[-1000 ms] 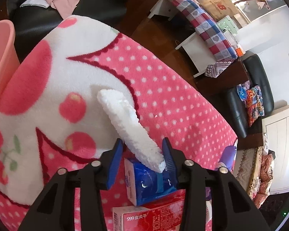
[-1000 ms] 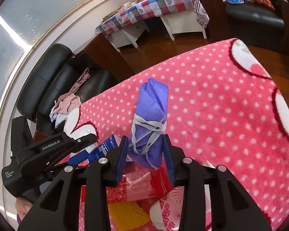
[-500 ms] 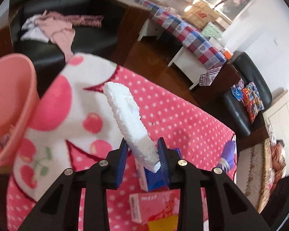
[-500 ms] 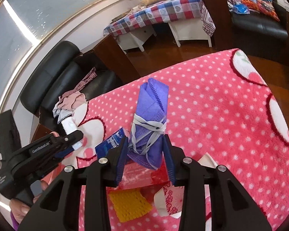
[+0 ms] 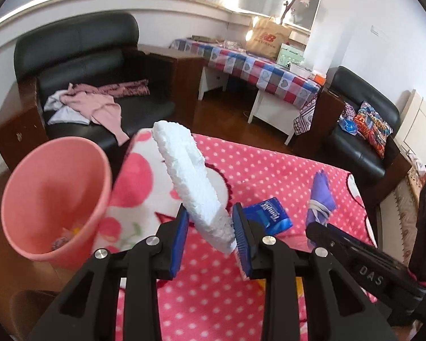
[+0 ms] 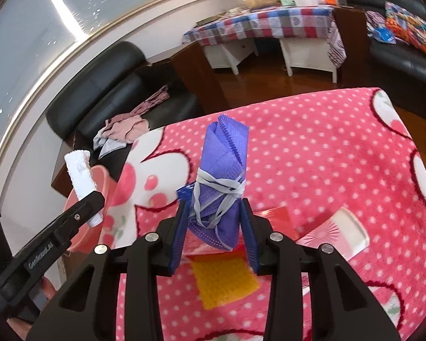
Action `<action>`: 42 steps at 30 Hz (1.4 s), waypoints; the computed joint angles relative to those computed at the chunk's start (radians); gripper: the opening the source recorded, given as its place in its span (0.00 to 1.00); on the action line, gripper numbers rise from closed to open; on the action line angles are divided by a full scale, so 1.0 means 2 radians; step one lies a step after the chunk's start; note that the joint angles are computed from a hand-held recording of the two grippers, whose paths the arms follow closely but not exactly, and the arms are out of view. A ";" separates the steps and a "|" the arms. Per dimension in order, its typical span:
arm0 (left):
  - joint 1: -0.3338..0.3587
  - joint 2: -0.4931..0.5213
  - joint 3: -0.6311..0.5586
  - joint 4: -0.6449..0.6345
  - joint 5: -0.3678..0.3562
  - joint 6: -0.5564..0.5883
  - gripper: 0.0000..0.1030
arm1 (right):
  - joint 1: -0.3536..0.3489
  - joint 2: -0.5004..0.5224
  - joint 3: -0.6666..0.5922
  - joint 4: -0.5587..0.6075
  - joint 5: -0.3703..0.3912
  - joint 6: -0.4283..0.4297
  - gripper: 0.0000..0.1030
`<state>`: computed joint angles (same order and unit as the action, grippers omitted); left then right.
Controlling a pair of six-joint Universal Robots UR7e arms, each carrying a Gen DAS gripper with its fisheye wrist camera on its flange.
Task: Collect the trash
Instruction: 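Carry the foam strip and purple bag over the pink bucket with both grippers, then open both grippers to drop the foam strip and purple bag into the bucket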
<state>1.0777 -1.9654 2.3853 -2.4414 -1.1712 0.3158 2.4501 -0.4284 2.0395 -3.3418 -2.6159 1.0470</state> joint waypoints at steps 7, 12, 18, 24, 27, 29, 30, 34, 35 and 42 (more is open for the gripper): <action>0.016 -0.037 -0.007 0.005 0.001 0.040 0.30 | 0.006 0.020 -0.038 0.006 0.014 -0.039 0.36; 0.037 -0.043 -0.019 0.000 -0.005 0.053 0.30 | 0.010 0.036 -0.071 0.014 0.023 -0.070 0.36; 0.073 -0.041 -0.040 -0.019 -0.019 0.076 0.30 | 0.013 0.056 -0.118 0.026 0.032 -0.114 0.36; 0.121 -0.025 -0.070 -0.047 -0.036 0.098 0.30 | 0.010 0.078 -0.169 0.033 0.047 -0.167 0.36; 0.147 -0.010 -0.089 -0.058 -0.045 0.104 0.30 | 0.008 0.092 -0.202 0.037 0.059 -0.198 0.36; 0.163 0.001 -0.103 -0.066 -0.049 0.106 0.30 | 0.005 0.102 -0.224 0.039 0.069 -0.220 0.36; 0.170 0.006 -0.109 -0.067 -0.051 0.108 0.30 | 0.004 0.108 -0.235 0.040 0.074 -0.231 0.36; 0.196 0.028 -0.131 -0.081 -0.058 0.117 0.30 | -0.001 0.129 -0.278 0.052 0.090 -0.263 0.36; 0.201 0.034 -0.135 -0.085 -0.058 0.117 0.30 | -0.002 0.134 -0.289 0.057 0.092 -0.268 0.36; 0.224 0.067 -0.158 -0.096 -0.058 0.119 0.30 | -0.010 0.164 -0.347 0.091 0.112 -0.298 0.36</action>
